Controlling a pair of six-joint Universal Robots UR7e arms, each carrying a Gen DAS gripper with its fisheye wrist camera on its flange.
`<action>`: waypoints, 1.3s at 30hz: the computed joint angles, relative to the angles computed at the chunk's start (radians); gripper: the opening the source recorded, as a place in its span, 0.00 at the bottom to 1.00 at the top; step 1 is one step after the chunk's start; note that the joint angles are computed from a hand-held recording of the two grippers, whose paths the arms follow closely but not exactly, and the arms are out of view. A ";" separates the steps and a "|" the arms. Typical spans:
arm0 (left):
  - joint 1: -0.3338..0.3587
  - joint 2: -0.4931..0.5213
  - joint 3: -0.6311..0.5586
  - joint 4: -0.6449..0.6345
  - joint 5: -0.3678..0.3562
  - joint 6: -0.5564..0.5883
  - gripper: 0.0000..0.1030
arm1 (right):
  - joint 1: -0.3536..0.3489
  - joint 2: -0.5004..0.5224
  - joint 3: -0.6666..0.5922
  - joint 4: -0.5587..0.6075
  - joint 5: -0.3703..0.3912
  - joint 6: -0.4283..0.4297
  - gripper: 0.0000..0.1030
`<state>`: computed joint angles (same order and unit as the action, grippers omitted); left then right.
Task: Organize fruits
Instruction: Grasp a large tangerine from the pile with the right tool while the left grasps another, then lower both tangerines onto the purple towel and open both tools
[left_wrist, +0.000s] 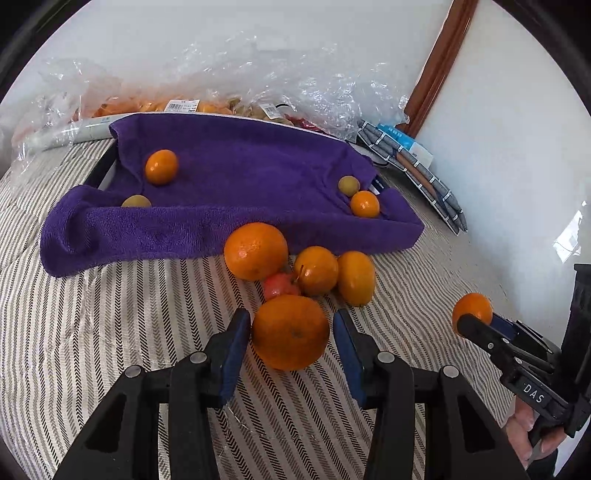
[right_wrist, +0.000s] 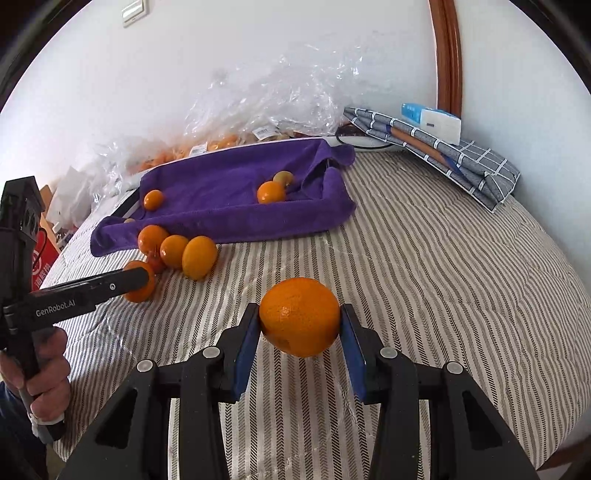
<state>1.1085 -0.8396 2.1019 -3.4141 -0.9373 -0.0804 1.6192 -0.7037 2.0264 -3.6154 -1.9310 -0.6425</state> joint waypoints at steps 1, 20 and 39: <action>0.000 0.001 -0.002 0.008 0.006 -0.003 0.41 | -0.002 0.001 0.000 0.005 0.009 0.005 0.42; -0.020 -0.005 0.072 -0.252 0.074 -0.011 0.38 | 0.028 0.026 -0.007 -0.006 -0.020 0.042 0.42; 0.035 -0.030 -0.132 -0.139 0.164 0.070 0.38 | 0.049 0.106 -0.288 0.084 0.032 0.004 0.42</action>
<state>1.1431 -0.8701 1.9699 -3.5529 -0.7734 -0.0102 1.6678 -0.5976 1.7386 -3.5315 -1.8991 -0.6381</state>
